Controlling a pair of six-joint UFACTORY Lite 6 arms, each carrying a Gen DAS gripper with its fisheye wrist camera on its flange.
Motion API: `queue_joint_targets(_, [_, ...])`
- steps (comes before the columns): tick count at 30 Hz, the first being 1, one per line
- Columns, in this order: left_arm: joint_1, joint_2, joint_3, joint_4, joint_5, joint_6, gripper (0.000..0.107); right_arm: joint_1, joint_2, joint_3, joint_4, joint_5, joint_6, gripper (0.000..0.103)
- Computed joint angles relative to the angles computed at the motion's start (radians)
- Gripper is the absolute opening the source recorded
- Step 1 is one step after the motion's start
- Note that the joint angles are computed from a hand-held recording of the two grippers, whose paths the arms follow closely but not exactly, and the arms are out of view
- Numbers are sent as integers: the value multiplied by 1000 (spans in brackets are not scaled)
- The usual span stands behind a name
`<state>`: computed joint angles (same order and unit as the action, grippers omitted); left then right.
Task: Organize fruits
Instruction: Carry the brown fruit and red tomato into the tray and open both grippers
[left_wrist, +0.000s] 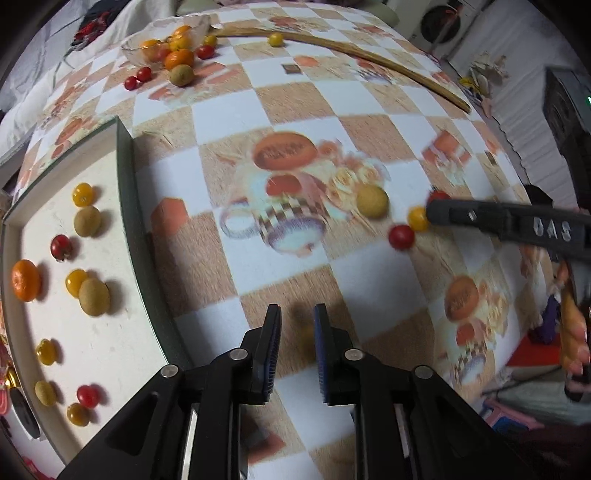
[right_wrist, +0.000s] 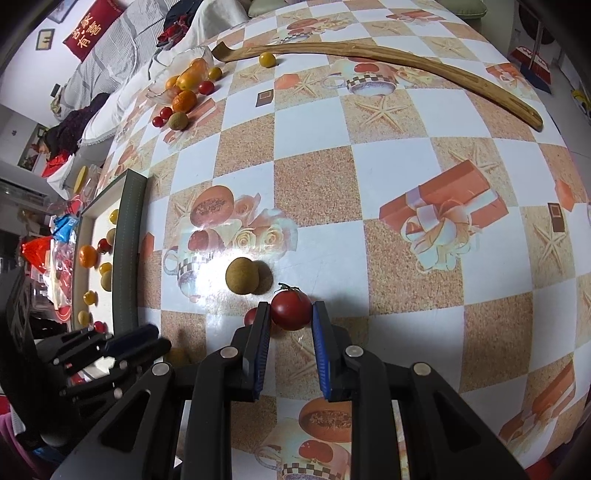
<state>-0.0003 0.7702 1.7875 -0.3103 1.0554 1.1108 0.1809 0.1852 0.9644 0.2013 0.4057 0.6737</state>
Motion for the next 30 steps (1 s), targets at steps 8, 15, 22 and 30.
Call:
queue_joint_targets(8, [-9,-65,-68,-33,-63,37,77,3,-4,-7,10,-2,-2,24])
queue_joint_targets(15, [-44,-156,-262,7,-208,57,77,11,-6,-10,-9,-2,23,24])
queue_joint_targets(22, [-49,-156,-313,45,-286,3,48,19,4,4,-15,5,31,24])
queue_joint_targets(30, [-14,-73,-157,1,-90,-33,26,30,22,58,-32,37,35,24])
